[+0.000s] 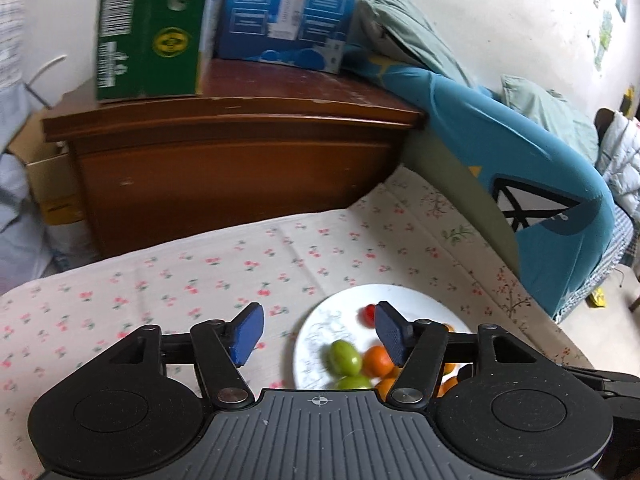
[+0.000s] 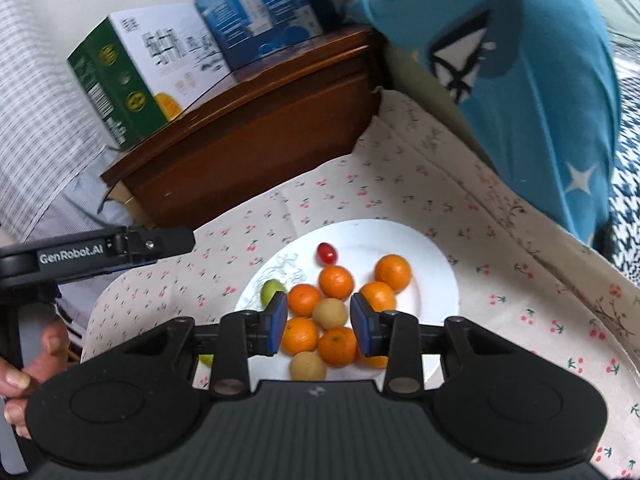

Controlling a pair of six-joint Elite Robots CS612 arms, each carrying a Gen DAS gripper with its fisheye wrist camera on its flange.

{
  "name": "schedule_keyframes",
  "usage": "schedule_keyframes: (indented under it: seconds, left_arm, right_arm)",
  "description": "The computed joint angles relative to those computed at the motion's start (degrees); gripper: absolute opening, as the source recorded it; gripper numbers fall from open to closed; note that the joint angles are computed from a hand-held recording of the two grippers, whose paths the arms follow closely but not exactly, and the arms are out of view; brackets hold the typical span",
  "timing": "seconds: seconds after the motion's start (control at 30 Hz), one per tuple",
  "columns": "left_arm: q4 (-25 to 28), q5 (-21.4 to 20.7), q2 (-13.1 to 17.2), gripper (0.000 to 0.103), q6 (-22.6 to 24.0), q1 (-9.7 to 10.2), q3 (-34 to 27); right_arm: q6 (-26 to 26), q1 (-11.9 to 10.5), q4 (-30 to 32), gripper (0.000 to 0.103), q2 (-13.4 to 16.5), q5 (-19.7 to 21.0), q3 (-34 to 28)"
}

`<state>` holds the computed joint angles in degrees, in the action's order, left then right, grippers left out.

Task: Organize fruits
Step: 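Open both tools to drop the fruits onto the plate, then move both open tools back to the remaining fruit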

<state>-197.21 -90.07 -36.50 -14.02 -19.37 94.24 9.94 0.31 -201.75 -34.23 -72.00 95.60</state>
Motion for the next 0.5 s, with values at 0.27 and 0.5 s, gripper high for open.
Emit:
schedule_keyframes:
  seconds: [0.27, 0.5]
  left_arm:
    - [0.1, 2.2, -1.6, 0.064, -2.0, 0.43, 3.1]
    - [-0.5, 4.4, -2.8, 0.066, -3.5, 0.7, 5.8]
  right_arm:
    - [-3.8, 0.5, 1.0, 0.037, 0.1, 2.7, 0.0]
    - [-7.3, 1.0, 2.0, 0.037, 0.5, 5.3, -0.6]
